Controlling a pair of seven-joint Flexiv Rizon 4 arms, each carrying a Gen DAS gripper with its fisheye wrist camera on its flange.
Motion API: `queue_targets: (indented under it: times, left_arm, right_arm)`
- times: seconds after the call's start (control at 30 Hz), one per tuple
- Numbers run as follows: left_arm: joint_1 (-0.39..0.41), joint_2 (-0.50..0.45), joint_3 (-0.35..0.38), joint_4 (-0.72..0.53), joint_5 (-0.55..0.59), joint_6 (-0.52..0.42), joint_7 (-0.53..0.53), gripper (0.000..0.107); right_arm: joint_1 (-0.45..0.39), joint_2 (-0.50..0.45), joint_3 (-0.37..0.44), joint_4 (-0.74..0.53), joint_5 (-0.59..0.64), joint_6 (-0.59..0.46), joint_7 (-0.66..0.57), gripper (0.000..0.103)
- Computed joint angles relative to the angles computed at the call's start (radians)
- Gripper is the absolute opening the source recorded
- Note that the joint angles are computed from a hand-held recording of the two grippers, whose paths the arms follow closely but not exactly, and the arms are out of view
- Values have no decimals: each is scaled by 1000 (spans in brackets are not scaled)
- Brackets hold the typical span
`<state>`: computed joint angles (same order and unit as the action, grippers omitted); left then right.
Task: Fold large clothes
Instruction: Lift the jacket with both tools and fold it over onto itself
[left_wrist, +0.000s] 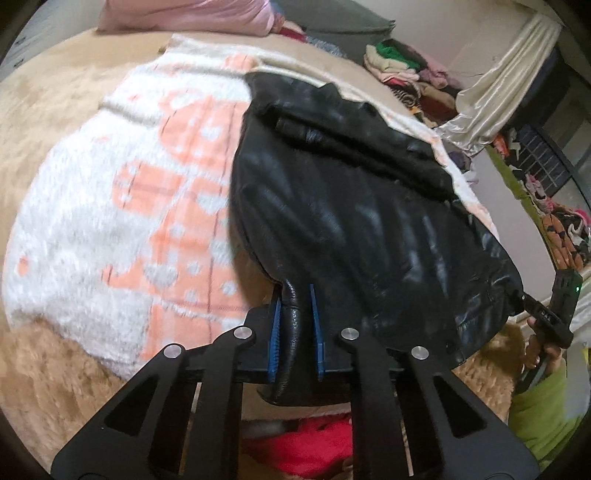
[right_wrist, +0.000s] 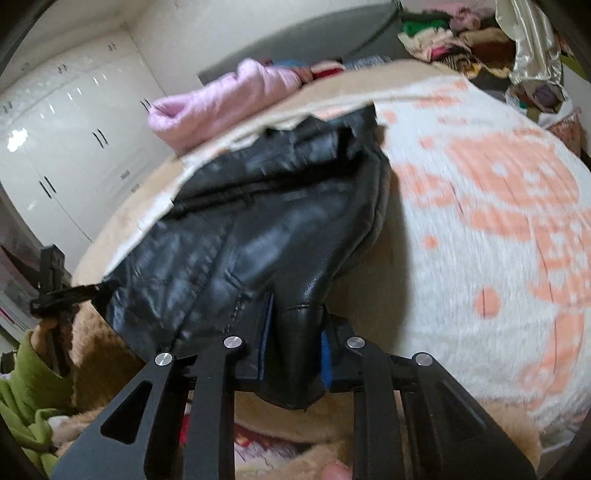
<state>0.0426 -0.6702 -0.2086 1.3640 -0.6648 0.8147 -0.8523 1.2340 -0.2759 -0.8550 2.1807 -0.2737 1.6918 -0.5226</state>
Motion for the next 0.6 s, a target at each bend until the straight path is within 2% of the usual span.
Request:
queue_targets:
  times: [0.1, 0.3, 0.43, 0.6]
  left_arm:
    - [5, 1, -21, -18, -26, 3, 15, 7]
    - [-4, -50, -42, -121, -65, -6, -12, 7]
    - [-18, -94, -48, -210, -54, -10, -38, 7]
    - [-38, -186, -59, -377, -38, -27, -108, 7]
  right_arm:
    - [23, -20, -42, -14, 27, 43, -16, 19]
    - [-17, -59, -28, -74, 125, 108, -60, 19]
    - [-20, -84, -48, -123, 177, 94, -95, 17]
    - [-87, -127, -10, -207, 245, 81, -118, 15]
